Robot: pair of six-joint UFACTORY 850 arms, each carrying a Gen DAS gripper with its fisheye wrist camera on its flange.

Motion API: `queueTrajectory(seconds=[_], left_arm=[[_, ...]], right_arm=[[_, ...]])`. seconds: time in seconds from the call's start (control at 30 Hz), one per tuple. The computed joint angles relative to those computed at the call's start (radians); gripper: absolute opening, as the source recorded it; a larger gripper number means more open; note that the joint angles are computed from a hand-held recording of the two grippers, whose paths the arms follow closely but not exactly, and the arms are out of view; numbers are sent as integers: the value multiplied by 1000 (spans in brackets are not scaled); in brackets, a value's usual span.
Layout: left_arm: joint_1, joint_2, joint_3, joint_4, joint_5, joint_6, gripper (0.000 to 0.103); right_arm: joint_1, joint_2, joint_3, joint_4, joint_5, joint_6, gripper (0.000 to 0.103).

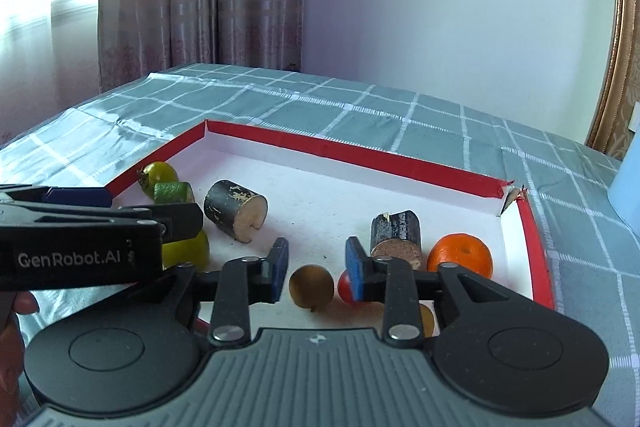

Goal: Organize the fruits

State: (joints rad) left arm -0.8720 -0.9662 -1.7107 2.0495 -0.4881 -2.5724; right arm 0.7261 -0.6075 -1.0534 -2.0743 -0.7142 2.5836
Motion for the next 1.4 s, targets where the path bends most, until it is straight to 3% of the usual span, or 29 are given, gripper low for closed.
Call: queueTrajectory(seconds=[0.1,0.2,0.23,0.5,0.67,0.73,0.8,0.97,1.17,1.4], left_arm=[[2,6,11,33,-3,-41,88],[4,10,19,51,-3,-73,88],[5,9,17,46,1,-64,88],[-18,10,25,21,-49,19,95],[-35,14,39,12,-114,51,100],[-35,20,46,8,-109,50,101],[-34,34,67,29,-94,22,101],[-52,74,136,27,-125,3,103],[-82,96,179,-75,-171,87,103],[-102,126,227,-52,-206,54,103]], right_arm=[[6,32,40,-22,-22,50,35],[26,49,76,14,-102,84,62],[29,52,85,11,-122,105,66],[76,63,112,111,-190,101,66],[94,97,171,90,-206,224,67],[98,111,197,76,-201,284,74],[106,117,214,90,-212,313,75],[123,118,224,150,-223,300,75],[159,117,232,189,-246,296,76],[178,104,226,219,-270,272,79]])
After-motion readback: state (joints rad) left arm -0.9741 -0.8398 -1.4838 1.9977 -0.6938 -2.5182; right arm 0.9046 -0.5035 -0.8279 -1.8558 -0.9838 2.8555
